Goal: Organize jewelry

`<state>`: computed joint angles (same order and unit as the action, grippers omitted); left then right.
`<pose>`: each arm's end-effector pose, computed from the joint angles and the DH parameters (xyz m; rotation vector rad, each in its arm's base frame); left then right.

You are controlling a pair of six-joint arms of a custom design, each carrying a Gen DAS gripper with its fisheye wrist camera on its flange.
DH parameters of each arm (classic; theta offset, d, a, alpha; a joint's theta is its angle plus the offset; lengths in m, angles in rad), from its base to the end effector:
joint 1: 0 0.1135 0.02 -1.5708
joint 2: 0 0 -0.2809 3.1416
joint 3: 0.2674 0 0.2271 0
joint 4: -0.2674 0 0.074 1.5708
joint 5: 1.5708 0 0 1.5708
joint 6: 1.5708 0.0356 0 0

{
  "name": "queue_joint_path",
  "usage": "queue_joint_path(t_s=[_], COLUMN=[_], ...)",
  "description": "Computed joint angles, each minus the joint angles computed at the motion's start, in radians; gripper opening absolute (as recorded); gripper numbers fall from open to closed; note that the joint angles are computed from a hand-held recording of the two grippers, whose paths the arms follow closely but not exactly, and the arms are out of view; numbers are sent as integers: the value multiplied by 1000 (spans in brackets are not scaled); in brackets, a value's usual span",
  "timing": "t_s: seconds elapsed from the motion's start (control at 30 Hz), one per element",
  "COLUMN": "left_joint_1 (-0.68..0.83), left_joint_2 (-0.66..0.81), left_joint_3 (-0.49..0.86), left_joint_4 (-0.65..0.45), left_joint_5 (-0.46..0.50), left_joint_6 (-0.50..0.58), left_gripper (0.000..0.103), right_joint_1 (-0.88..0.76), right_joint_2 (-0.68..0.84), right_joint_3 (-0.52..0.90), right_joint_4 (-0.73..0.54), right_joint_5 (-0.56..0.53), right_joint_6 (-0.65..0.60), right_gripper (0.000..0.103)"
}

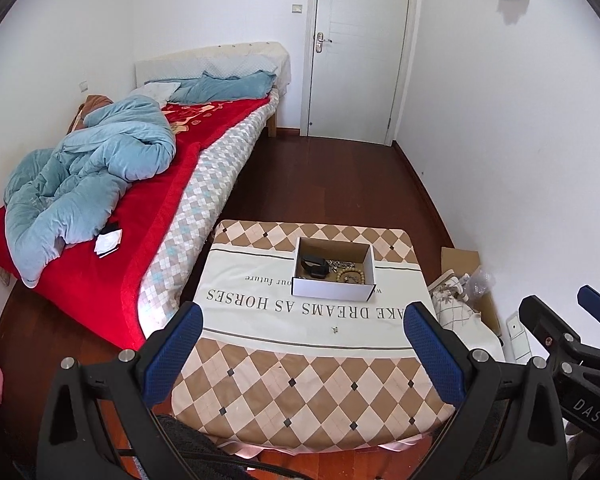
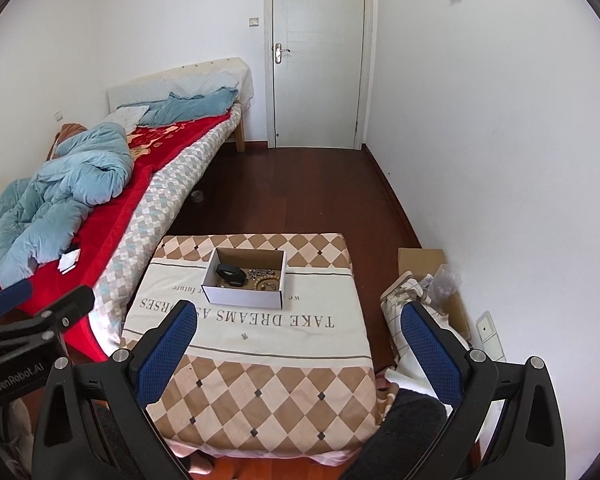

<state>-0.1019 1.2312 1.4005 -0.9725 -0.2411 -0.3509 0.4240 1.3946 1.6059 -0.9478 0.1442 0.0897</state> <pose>0.2074 -0.0127 0.3963 -0.4046 2.3102 0.0642 0.2329 0.0995 0.4213 -0.3099 2.2789 0.0982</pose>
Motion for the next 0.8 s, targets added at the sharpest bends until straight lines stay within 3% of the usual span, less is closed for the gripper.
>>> queue_joint_path(t_s=[0.23,0.8], left_joint_1=[5,122], left_joint_2=[47,334], left_joint_3=[21,137], left_joint_4=[21,116], left_joint_5=[-12,33], left_joint_6=[4,104], left_gripper=[102,102], right_joint_1=[-15,-47], right_joint_2=[48,383], right_joint_3=[20,249], right_joint_4=[25,84], right_joint_5=[-9,10], right_joint_6=[-3,-9], right_gripper=[103,103])
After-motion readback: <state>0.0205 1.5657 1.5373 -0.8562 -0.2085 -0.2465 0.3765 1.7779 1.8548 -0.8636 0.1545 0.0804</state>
